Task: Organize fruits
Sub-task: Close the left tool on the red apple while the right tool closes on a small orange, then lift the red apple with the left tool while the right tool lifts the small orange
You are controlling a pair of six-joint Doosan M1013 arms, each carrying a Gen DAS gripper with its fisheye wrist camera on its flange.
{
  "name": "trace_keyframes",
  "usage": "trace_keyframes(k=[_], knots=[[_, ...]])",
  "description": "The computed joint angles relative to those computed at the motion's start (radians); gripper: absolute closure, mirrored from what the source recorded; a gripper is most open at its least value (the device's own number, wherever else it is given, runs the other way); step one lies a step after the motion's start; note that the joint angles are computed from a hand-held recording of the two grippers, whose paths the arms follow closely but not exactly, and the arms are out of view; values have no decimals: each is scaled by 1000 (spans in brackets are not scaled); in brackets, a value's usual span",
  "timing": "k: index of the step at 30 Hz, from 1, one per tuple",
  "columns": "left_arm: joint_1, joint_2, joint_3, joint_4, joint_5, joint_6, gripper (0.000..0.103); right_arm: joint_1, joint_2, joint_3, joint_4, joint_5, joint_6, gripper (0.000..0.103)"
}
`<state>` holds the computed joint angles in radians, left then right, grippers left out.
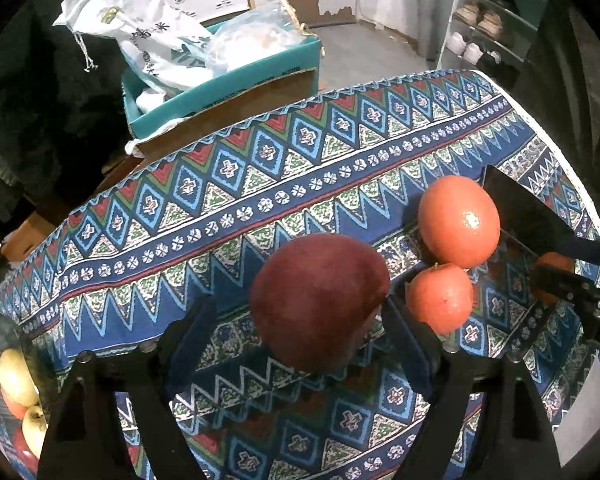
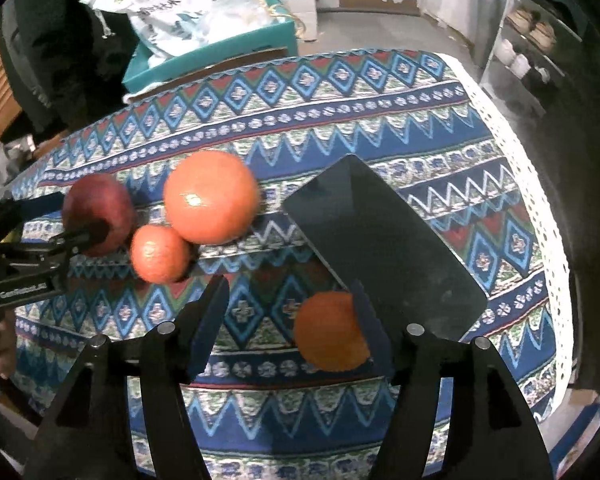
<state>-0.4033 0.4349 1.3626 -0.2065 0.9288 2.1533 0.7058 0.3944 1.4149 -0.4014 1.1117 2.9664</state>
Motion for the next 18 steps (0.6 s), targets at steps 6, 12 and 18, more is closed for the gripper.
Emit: trace_keyframes(k=[6,12,18], knots=[[6,3,-3,-50,6,31,37,-12,1,21,22,12,10,38],[13,3,-8,-65,11,14,44,-7,21,8,15,79,-3,51],[17,-2,-2,-67,14,17,45,-6,25,5,11,102,-9,60]])
